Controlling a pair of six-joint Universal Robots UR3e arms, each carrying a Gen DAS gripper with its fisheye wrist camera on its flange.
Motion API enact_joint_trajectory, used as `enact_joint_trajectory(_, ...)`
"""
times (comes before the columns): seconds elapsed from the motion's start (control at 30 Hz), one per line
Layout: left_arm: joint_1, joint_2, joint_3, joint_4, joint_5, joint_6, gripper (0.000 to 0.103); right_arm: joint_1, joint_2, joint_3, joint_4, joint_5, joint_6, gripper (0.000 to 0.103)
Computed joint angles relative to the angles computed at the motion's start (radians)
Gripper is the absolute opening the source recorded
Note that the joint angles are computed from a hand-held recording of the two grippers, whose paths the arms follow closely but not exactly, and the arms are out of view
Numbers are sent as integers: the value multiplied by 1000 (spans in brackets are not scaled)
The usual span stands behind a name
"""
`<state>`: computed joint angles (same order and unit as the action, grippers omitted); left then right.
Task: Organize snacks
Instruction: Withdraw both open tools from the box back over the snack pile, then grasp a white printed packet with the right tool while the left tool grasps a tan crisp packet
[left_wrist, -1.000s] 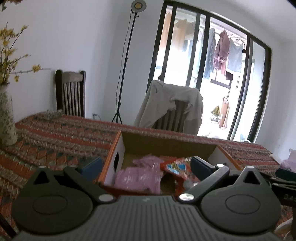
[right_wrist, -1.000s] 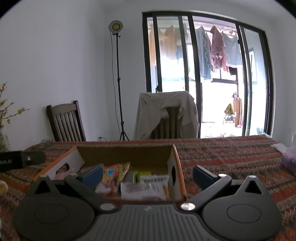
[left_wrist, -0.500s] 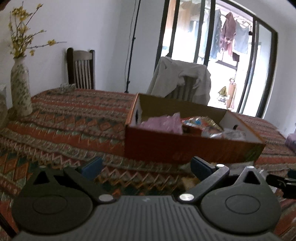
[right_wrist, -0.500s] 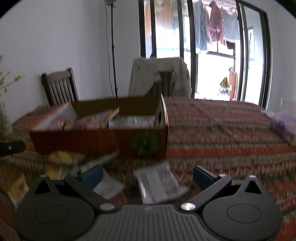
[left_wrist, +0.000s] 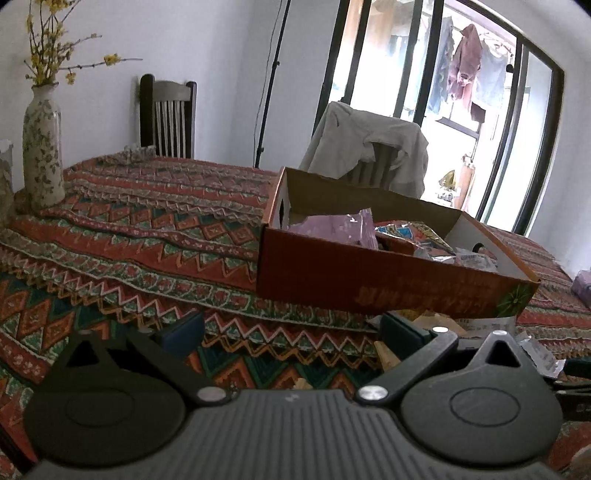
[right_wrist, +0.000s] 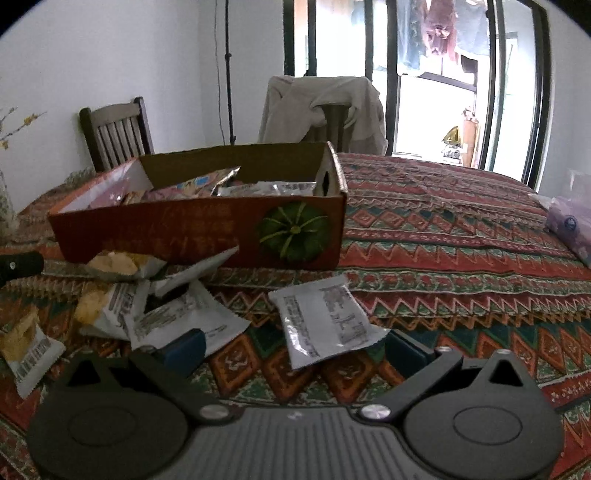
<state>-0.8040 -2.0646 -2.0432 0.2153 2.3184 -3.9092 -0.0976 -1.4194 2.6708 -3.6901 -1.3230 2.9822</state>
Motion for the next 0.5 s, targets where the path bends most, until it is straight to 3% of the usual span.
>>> enact_joint_trajectory(0.4, 13, 6, -16, 17, -25, -3, 103, 41, 104, -210, 152, -145, -9, 103)
enact_joint_trajectory(0.5, 15, 7, -13, 6, -26, -9, 103, 4, 113, -231, 188, -84, -17, 103)
